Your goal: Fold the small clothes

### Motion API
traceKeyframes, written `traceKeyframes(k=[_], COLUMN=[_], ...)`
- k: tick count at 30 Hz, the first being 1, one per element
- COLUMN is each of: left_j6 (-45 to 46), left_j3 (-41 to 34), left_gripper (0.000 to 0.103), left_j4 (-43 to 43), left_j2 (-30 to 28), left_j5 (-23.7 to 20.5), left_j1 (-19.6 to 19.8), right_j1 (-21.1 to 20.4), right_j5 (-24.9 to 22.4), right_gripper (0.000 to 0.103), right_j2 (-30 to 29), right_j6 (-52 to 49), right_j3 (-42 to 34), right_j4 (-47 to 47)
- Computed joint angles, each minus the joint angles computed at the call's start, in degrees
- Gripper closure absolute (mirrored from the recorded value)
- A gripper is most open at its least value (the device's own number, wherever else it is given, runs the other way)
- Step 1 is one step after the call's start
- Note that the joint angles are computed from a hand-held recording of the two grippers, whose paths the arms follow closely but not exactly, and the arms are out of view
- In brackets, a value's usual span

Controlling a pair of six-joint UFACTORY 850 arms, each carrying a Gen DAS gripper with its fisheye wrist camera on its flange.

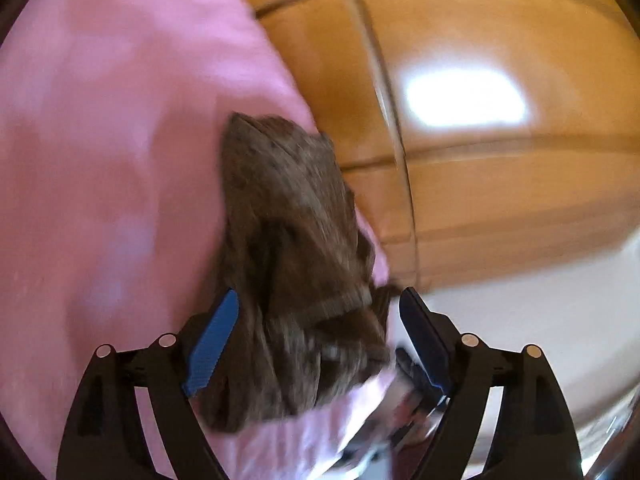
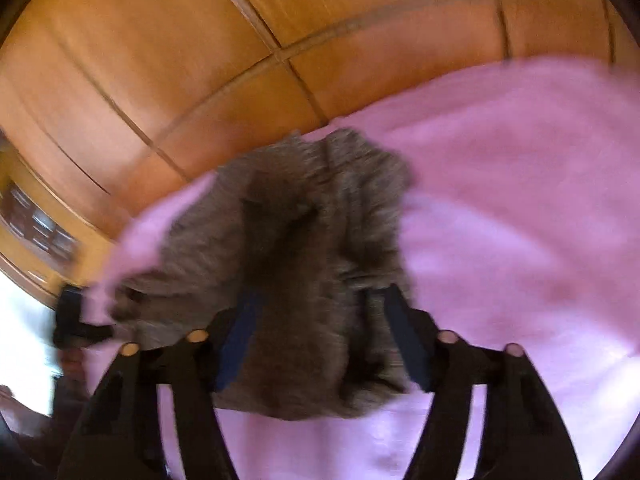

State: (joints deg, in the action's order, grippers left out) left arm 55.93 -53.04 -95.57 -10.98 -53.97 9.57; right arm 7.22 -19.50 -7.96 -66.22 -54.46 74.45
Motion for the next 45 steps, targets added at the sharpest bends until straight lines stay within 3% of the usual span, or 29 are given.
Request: traceKeyframes(k=[3, 5, 8, 11, 12, 13, 14, 18, 21, 25, 27, 29, 30, 31, 33, 36, 39, 42, 45], left_j6=[3.9, 4.8, 4.8, 5.0, 4.8, 4.8, 4.5, 7.4, 7.3, 5.0, 3.8, 4.9, 5.3, 5.8, 7.3, 11.3, 8.6, 6.8, 5.0], left_j3=[0.2, -0.4, -2.1, -4.4, -5.7, -6.8, -8.4, -10.8, -10.7, -8.4, -6.8, -5.4, -4.3, -3.9, -2.5, -1.9, -5.0, -8.4, -12.3], left_gripper=[0.022, 0.022, 0.022, 0.022, 0.022, 0.022, 0.022, 0.022, 0.021, 0.021, 0.021, 0.021, 0.021, 0.021, 0.021, 0.021, 0.021, 0.021, 0.021], left_j4=[9.2, 14.7, 18.7, 19.1, 18.6, 17.7, 15.7, -0.6, -9.9, -6.5, -0.8, 6.0, 11.7, 15.0, 21.7, 24.6, 29.5, 28.6, 29.8], left_j2=[4.5, 4.9, 3.4, 0.2, -1.2, -2.1, -3.4, -5.5, -5.7, -3.1, -1.6, 0.0, 1.5, 2.0, 3.8, 4.6, 2.0, -1.2, -4.6], left_j5=[4.7, 4.7, 4.4, 3.7, 3.6, 3.5, 4.2, 5.7, 9.4, 16.9, 18.1, 18.8, 20.2, 20.8, 21.4, 25.0, 29.6, 28.5, 23.3], left_j1=[-3.5, -5.8, -8.5, -9.5, -9.6, -9.5, -9.1, -5.8, -3.3, -1.6, -1.4, -2.4, -3.5, -5.1, -7.4, -10.9, -13.0, -11.7, -9.7], right_j1=[3.1, 4.8, 6.5, 7.0, 6.8, 6.3, 5.9, 2.0, 0.9, 0.2, -0.3, -0.9, -0.8, -0.8, -0.6, 0.7, 1.6, 2.5, 3.3], right_j5=[6.4, 8.5, 8.6, 6.6, 4.6, 2.4, 2.0, 0.2, 1.5, 0.3, -0.2, 0.0, 1.2, 1.5, 1.2, 2.4, 0.0, -1.7, -5.5], right_gripper=[0.043, 0.043, 0.042, 0.042, 0.049, 0.081, 0.099, 0.100, 0.100, 0.102, 0.097, 0.077, 0.060, 0.057, 0.056, 0.053, 0.053, 0.053, 0.053], right_j2=[-0.3, -2.6, -8.6, -12.9, -13.9, -15.2, -15.7, -17.1, -19.1, -21.6, -22.1, -20.8, -19.8, -18.7, -17.4, -15.7, -16.3, -18.4, -21.6], right_j6=[-0.5, 2.3, 9.7, 13.2, 12.8, 11.6, 11.8, 13.5, 24.7, 36.3, 36.0, 28.1, 25.7, 21.7, 16.8, 12.3, 9.8, 8.6, 10.1], right_j3=[-1.0, -3.4, -9.0, -14.0, -15.6, -17.4, -18.2, -20.5, -22.1, -23.8, -24.0, -22.2, -21.1, -20.0, -18.9, -18.1, -19.7, -22.9, -27.6], right_j4=[-7.1, -14.0, -26.1, -31.8, -31.4, -29.4, -28.2, -17.1, -23.3, -29.8, -28.5, -21.7, -20.8, -18.7, -16.2, -17.9, -18.6, -20.1, -24.9])
